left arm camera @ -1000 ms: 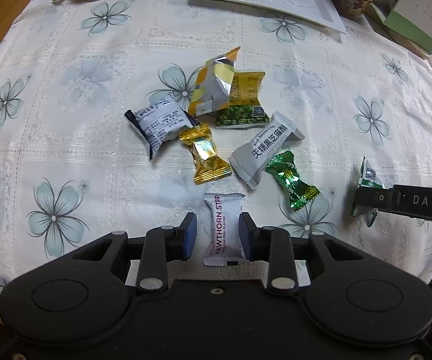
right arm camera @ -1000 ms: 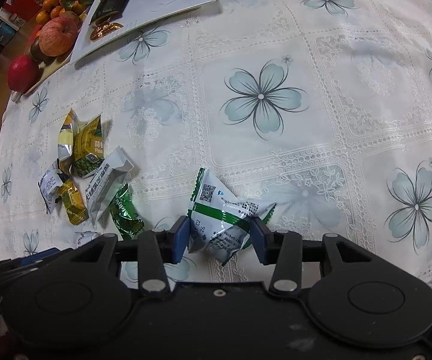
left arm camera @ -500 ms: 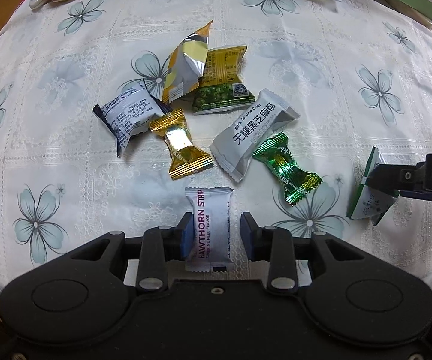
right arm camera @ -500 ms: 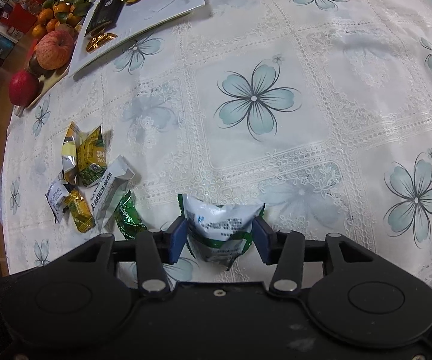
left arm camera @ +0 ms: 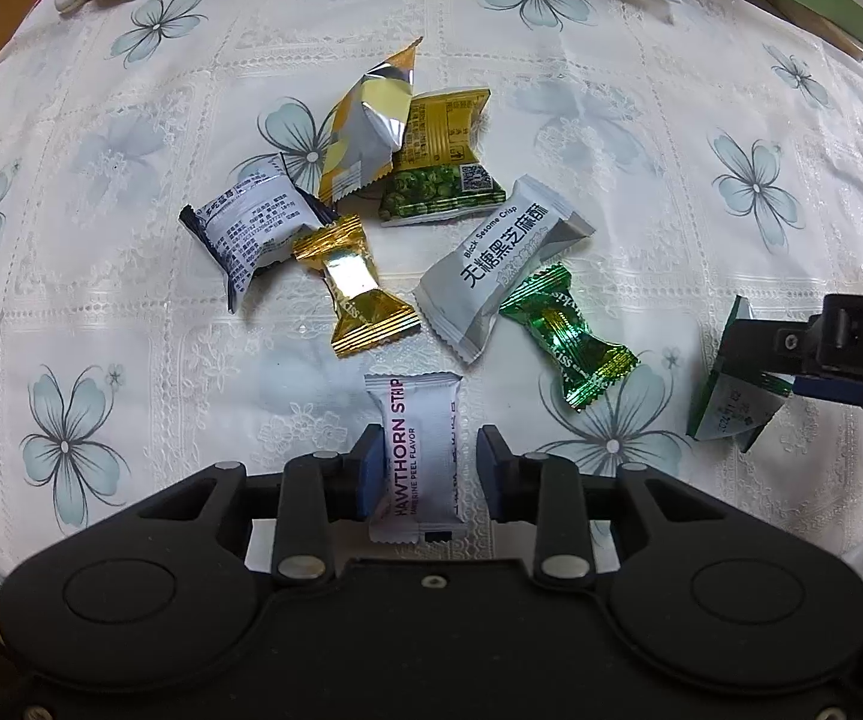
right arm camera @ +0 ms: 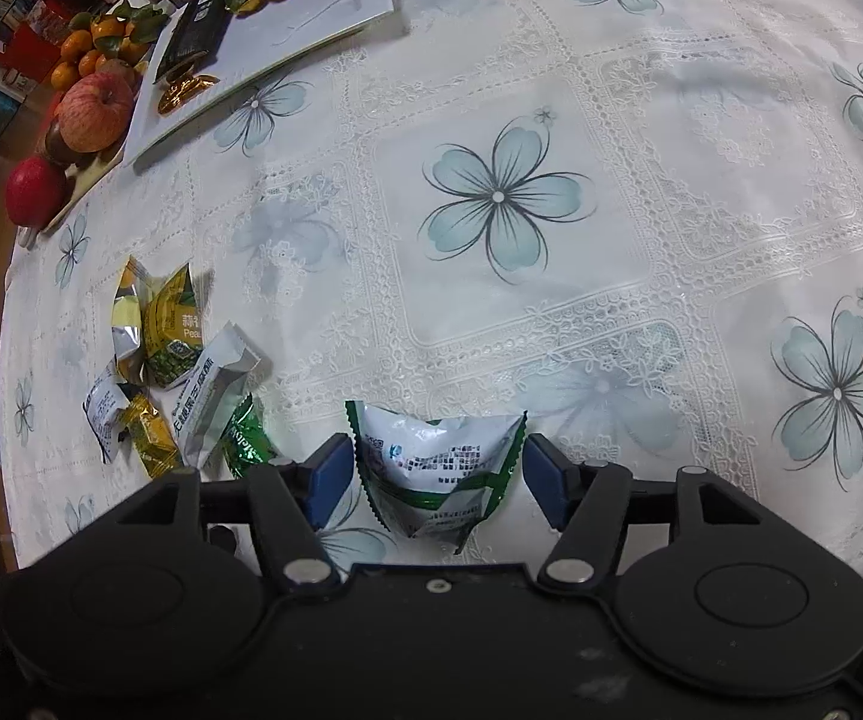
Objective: Organize snacks
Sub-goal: 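Grasp the white HAWTHORN STRIP pack with the left tool while the right tool holds its pack, then carry both packs over the gold tray and lower them toward it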
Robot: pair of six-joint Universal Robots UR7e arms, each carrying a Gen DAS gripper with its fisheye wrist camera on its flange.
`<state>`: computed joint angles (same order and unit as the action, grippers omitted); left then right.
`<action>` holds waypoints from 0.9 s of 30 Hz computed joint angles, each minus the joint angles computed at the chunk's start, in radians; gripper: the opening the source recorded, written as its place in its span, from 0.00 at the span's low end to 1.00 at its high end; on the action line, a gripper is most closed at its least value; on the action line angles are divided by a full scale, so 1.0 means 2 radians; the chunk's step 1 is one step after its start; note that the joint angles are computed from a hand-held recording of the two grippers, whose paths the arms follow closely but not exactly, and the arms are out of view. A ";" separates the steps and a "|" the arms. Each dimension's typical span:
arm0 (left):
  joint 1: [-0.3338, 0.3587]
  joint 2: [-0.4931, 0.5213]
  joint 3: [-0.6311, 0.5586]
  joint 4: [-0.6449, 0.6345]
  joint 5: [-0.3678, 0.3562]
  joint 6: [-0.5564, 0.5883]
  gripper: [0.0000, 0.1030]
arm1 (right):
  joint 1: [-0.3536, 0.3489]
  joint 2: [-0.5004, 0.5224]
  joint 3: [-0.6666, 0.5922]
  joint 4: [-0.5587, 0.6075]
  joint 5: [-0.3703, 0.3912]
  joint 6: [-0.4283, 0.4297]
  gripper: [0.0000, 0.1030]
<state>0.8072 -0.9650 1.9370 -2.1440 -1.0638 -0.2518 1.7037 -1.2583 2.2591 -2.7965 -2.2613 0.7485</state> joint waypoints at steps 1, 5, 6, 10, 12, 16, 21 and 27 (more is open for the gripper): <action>0.001 0.000 -0.001 0.001 0.002 -0.004 0.29 | 0.001 0.005 -0.002 0.000 -0.003 0.000 0.66; 0.014 0.000 -0.016 0.014 -0.021 -0.011 0.27 | 0.003 0.024 -0.011 0.007 -0.011 0.000 0.68; 0.018 0.001 -0.021 0.020 -0.028 -0.014 0.27 | 0.006 0.028 -0.014 0.012 -0.018 0.000 0.68; 0.025 0.000 -0.029 0.031 -0.039 -0.021 0.26 | 0.014 0.041 -0.024 0.028 -0.039 0.004 0.65; 0.026 -0.004 -0.028 0.030 -0.038 -0.021 0.26 | 0.017 0.045 -0.026 0.030 -0.047 -0.001 0.61; 0.022 -0.013 -0.025 0.031 -0.045 -0.025 0.26 | 0.022 0.050 -0.025 0.022 -0.063 -0.019 0.52; 0.022 -0.031 -0.018 0.027 -0.056 -0.018 0.26 | 0.022 0.035 -0.004 -0.037 -0.052 -0.035 0.52; 0.013 -0.087 0.022 0.011 -0.053 0.000 0.26 | 0.036 0.001 0.039 -0.107 -0.044 -0.032 0.52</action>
